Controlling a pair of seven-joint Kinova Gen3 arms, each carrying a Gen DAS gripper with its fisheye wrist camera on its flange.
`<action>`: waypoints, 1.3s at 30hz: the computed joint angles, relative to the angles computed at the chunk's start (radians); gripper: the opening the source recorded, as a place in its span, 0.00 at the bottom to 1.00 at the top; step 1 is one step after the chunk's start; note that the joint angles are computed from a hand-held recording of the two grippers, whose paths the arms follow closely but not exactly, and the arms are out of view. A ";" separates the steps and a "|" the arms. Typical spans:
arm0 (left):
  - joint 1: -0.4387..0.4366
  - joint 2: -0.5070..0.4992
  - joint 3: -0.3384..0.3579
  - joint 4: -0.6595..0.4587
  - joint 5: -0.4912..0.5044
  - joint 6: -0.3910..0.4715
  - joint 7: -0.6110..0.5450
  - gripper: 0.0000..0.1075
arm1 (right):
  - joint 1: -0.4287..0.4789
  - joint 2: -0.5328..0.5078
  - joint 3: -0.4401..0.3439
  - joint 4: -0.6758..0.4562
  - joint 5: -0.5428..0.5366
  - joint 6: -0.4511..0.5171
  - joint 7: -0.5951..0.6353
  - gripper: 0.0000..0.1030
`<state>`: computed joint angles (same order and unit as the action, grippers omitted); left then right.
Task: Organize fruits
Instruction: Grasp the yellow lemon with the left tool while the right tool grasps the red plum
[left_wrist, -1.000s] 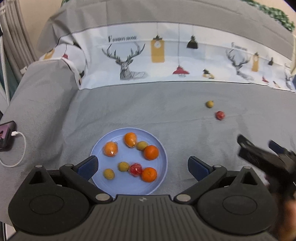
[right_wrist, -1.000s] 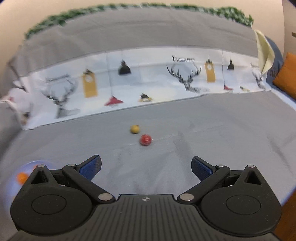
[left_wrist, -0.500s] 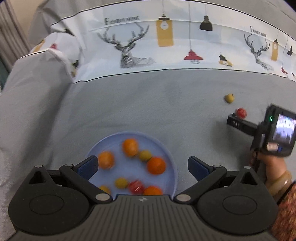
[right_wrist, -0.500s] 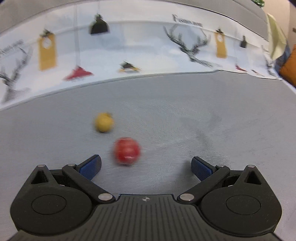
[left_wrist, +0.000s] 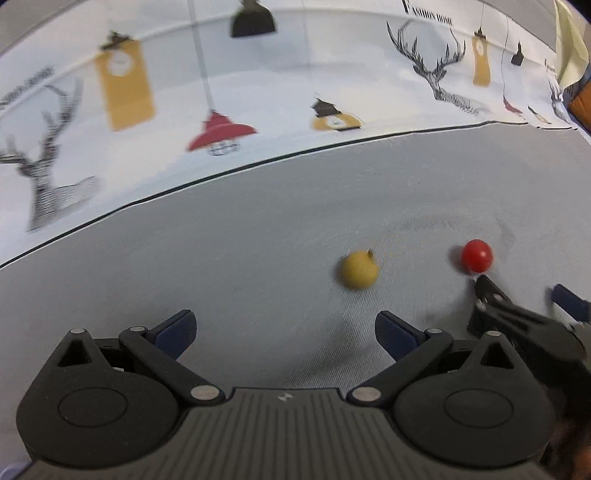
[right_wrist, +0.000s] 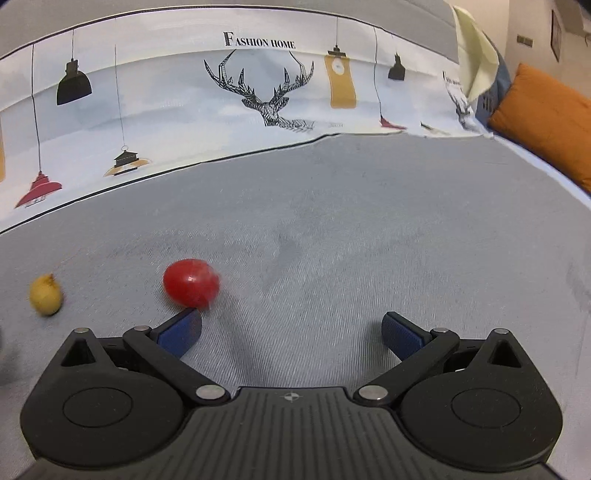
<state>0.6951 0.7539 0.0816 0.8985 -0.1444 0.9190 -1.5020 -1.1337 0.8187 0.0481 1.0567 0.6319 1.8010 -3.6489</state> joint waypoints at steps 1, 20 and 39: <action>-0.002 0.024 0.008 -0.027 0.007 0.004 -0.005 0.96 | 0.001 0.008 0.000 -0.010 0.006 0.008 0.017 0.99; -0.002 0.127 -0.003 -0.187 0.048 0.048 -0.058 0.96 | 0.018 -0.025 0.003 0.083 0.094 -0.144 0.099 0.99; -0.044 -0.030 0.041 0.071 0.120 -0.183 -0.128 0.25 | -0.004 -0.066 0.012 0.159 0.122 -0.152 -0.037 0.29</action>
